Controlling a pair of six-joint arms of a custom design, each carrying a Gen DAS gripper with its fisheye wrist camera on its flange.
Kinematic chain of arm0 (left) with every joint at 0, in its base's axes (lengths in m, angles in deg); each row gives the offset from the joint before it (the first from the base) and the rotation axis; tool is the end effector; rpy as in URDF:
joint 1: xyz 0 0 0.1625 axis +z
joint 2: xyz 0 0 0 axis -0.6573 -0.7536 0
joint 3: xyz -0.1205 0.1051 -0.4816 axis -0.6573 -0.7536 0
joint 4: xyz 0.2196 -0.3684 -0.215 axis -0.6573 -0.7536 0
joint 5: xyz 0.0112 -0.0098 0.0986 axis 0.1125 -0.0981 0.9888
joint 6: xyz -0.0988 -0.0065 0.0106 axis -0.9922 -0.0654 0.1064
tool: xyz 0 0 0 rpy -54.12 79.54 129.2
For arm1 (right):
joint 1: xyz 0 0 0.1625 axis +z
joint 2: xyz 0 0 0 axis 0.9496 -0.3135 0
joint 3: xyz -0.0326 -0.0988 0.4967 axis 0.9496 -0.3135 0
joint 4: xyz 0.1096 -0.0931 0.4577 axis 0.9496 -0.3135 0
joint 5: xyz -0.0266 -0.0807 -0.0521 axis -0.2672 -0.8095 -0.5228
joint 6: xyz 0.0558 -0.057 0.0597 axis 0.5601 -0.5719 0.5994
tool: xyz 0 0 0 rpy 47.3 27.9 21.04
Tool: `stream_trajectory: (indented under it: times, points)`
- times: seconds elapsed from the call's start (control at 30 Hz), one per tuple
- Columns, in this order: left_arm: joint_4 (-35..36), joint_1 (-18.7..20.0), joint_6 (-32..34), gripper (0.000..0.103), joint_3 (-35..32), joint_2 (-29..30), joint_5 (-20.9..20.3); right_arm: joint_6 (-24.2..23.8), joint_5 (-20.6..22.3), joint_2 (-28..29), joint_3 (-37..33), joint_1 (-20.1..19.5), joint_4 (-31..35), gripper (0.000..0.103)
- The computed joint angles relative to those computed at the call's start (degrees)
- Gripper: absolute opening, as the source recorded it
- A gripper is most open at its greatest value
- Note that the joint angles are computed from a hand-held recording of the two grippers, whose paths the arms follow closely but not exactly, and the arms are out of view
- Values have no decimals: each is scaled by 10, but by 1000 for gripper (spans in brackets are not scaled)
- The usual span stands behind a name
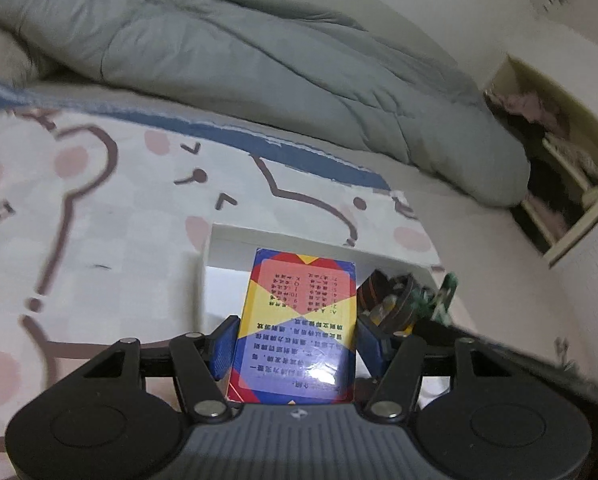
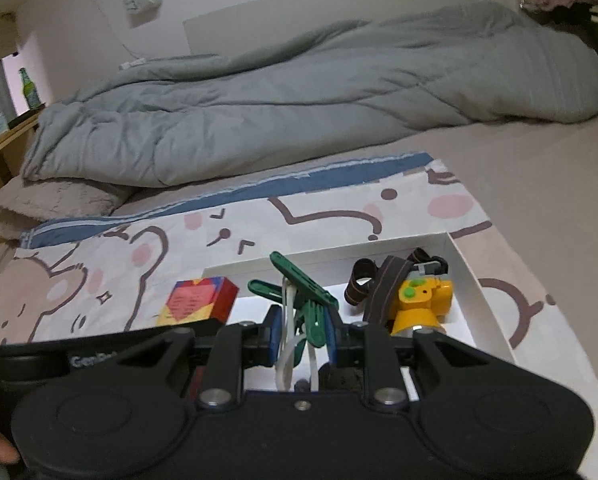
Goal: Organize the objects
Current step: 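Lower the card box into the white box with left tool while right tool lowers the clothespin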
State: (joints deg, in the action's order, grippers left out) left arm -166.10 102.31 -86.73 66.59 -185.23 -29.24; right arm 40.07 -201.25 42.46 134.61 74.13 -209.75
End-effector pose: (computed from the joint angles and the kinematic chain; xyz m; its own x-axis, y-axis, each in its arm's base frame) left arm -0.0097 -0.3490 0.3241 -0.8894 0.3842 -0.2479 0.4548 0.7995 -0.3924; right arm 0.4224 -0.2358 -0.0387 -0.8072 0.2617 0.5292 -0.3003 0.5897 -0.7497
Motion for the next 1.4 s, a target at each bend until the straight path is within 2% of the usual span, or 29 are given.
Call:
stream_trajectory:
  times: [0.13, 0.33, 0.37, 0.47, 0.57, 0.67, 0.73, 1.0, 1.27, 1.4]
  points:
    - [-48, 14, 0, 62, 2, 39, -3, -10, -1, 8, -2, -22, -16, 23]
    - [-95, 5, 31, 63, 19, 45, 38, -28, 12, 17, 2, -54, -48, 23]
    - [-97, 8, 29, 64, 18, 46, 37, -34, 17, 20, 3, -60, -62, 23]
    - [-105, 30, 39, 76, 12, 48, -2, -57, 34, 31, 7, -72, -118, 23]
    - [-102, 23, 47, 76, 12, 41, 5, -74, 43, 39, 6, -78, -149, 24]
    - [-95, 16, 49, 76, 12, 33, 19, -80, 49, 43, 4, -80, -157, 35]
    - [-82, 19, 40, 76, 8, 25, 13, -51, 37, 40, 2, -77, -124, 53]
    - [-34, 7, 33, 76, 2, -4, 36, -9, 17, 24, 2, -58, -49, 53]
    - [14, -18, 39, 76, -1, -52, 65, 53, -1, 8, 7, -33, 21, 57]
    - [50, -38, 39, 76, -2, -87, 83, 93, -21, -4, 7, -11, 76, 68]
